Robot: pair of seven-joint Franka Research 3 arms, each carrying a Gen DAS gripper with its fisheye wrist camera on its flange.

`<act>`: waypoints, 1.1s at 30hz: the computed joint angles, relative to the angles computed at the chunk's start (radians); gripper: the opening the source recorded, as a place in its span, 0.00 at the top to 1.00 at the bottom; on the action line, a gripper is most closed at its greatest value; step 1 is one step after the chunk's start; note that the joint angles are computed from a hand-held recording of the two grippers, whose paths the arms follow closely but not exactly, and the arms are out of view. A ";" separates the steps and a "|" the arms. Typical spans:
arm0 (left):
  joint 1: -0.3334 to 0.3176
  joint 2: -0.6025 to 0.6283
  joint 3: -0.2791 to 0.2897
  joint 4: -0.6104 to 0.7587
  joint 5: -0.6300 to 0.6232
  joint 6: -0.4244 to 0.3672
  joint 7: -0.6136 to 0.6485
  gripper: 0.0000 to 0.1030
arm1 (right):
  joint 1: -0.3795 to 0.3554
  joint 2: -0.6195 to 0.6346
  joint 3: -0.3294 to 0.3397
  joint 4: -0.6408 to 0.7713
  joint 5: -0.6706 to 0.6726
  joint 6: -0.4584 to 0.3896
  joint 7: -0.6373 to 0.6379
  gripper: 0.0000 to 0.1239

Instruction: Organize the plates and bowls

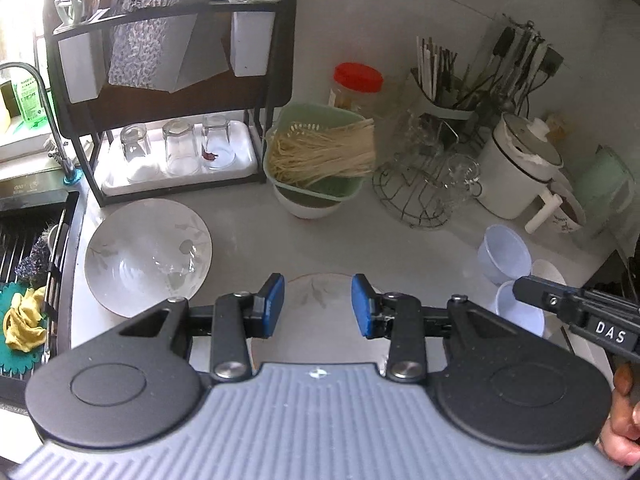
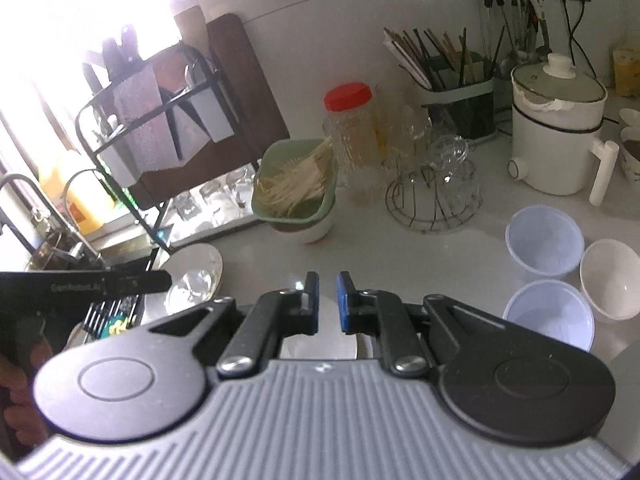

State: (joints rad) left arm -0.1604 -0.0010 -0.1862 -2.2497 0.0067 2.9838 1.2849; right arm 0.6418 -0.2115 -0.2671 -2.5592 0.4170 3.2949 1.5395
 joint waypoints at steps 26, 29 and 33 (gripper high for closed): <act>0.025 -0.139 -0.038 -0.142 0.334 -0.063 -0.535 0.60 | 0.511 -0.104 -0.455 0.020 0.238 -0.089 -0.474 0.90; 0.037 -0.161 -0.048 -0.165 0.387 -0.074 -0.623 0.57 | 0.559 -0.117 -0.493 0.025 0.269 -0.102 -0.544 0.90; 0.035 -0.172 -0.045 -0.180 0.411 -0.090 -0.675 0.57 | 0.588 -0.113 -0.514 0.035 0.313 -0.129 -0.613 0.90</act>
State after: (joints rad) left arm -0.1250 -0.1734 -0.2312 -2.4301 0.4173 2.8935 0.6094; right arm 1.2294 -0.3244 -0.7806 -2.5245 0.7298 3.1664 0.9261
